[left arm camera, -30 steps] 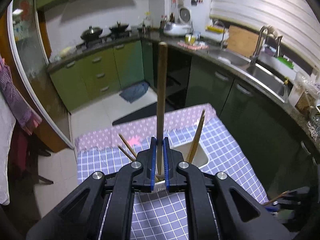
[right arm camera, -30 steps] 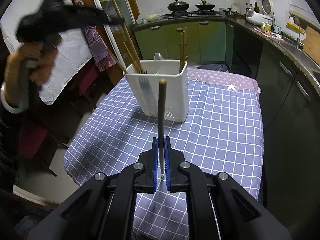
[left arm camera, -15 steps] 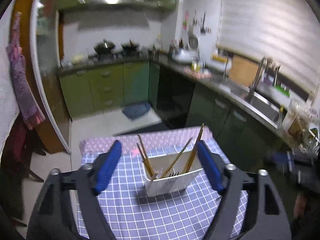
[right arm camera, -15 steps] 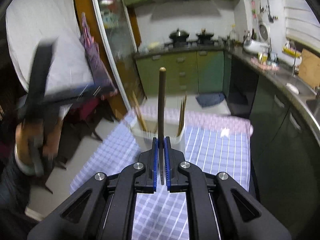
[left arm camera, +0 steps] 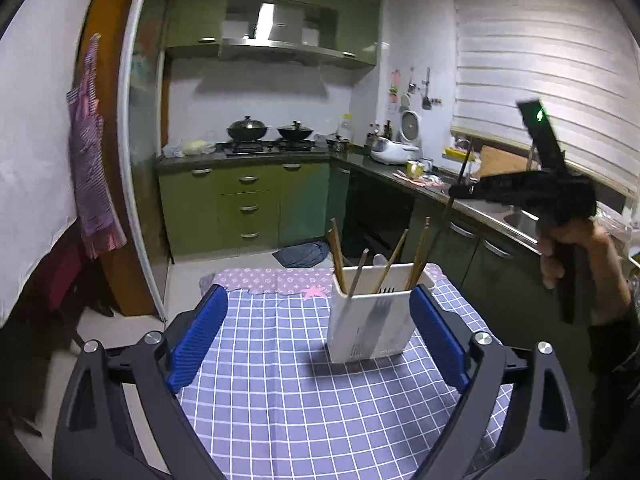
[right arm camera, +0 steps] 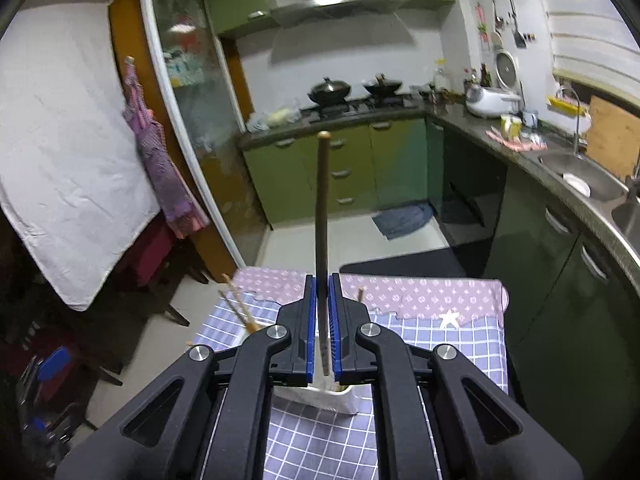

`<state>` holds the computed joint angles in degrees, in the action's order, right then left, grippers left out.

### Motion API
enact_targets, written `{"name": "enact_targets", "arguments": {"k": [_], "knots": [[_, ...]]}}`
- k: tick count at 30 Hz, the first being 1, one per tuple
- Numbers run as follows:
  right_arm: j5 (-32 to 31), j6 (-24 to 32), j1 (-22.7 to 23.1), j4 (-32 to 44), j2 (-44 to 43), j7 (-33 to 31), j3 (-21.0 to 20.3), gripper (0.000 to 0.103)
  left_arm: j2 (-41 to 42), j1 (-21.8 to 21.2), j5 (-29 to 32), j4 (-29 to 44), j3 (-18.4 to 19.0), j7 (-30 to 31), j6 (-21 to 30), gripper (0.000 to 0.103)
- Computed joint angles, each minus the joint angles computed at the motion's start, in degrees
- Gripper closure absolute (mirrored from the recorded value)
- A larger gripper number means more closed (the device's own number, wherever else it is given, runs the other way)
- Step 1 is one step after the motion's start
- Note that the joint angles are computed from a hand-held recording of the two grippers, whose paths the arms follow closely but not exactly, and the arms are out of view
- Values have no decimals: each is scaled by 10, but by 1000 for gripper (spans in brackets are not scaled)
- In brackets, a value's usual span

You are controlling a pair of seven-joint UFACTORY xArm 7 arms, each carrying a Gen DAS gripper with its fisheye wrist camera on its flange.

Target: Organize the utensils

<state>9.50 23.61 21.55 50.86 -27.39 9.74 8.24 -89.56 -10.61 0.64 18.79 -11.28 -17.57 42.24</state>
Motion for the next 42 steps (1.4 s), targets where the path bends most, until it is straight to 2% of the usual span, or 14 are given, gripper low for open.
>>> {"name": "enact_targets", "arguments": {"k": [5,9,13,16,18,20,22,23,25,27,32,38,42], "knots": [[-4,-28,2,-27,26,2,4,96,-68,9,3,-39,-20,-34,28,9],[7,-46,18,-48,43,-9,-2,95,-92,3,5,-55,-18,-44,59,8],[5,-64,13,-72,39,-2,4,80,-89,0,11,-61,-22,-43,72,8],[-4,-76,11,-104,-2,15,10,80,-93,-6,14,-68,-28,-44,73,8],[-9,-94,12,-152,-62,31,21,67,-94,-15,13,-74,-28,-44,75,8],[-26,-107,4,-209,-138,59,46,45,-99,-21,12,-82,-29,-46,78,8],[-38,-105,9,-260,-209,85,64,33,-105,-28,12,-91,-27,-46,83,7],[-41,-97,18,-294,-257,102,75,22,-111,-32,11,-96,-27,-47,88,7],[-45,-71,41,-352,-346,140,95,9,-122,-40,9,-103,-28,-48,98,7],[-49,-29,67,-389,-421,178,114,5,-139,-49,9,-109,-33,-49,115,7],[-80,115,129,-432,-589,279,197,5,-179,-73,3,-104,-49,-52,162,7],[-104,225,214,-419,-690,336,222,5,-227,-87,-16,-67,-67,-52,244,7],[-115,269,220,-382,-703,341,246,5,-268,-87,-30,-40,-85,-39,297,7]]}}
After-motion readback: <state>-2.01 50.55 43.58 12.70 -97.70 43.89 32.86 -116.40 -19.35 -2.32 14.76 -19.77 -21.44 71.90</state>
